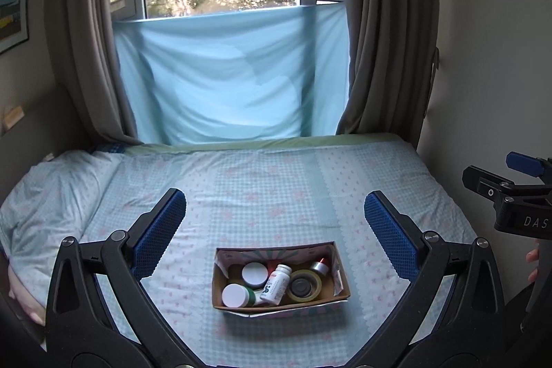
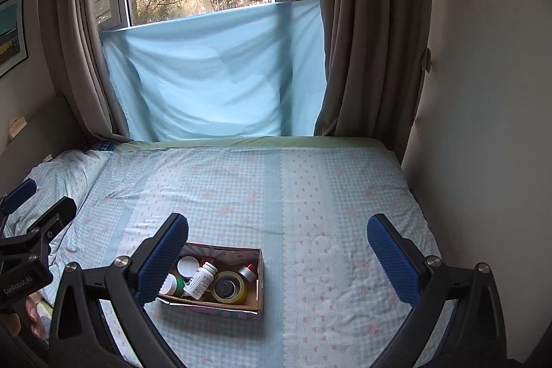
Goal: Organize rigid objects
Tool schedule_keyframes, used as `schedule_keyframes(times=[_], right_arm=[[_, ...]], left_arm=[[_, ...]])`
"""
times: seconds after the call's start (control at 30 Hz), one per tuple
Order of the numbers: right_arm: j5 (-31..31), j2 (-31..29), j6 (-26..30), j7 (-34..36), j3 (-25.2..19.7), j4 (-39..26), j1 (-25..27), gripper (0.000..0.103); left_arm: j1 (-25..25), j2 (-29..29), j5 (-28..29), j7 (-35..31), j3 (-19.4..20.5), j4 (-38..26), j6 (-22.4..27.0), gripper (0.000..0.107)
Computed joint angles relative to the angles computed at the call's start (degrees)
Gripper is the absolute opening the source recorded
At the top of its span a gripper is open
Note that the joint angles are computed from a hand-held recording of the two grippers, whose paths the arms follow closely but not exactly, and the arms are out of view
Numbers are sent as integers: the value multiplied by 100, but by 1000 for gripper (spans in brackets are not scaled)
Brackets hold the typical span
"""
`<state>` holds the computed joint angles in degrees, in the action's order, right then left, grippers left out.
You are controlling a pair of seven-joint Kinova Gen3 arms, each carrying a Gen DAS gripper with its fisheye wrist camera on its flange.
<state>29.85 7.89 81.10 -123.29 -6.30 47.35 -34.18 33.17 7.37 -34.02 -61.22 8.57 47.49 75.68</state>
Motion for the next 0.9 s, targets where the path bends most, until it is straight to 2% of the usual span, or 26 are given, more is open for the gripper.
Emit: schedule_keyframes(times=[0.4,0.9], right_arm=[[17,-36,2,-21,-22,44,0,103],[490,-108,14,-141,-110,159,-188,103]], left_arm=[[7,-1,55,38,4,-79,80,103],[-33,-112,40,118,71,115,-23,103]])
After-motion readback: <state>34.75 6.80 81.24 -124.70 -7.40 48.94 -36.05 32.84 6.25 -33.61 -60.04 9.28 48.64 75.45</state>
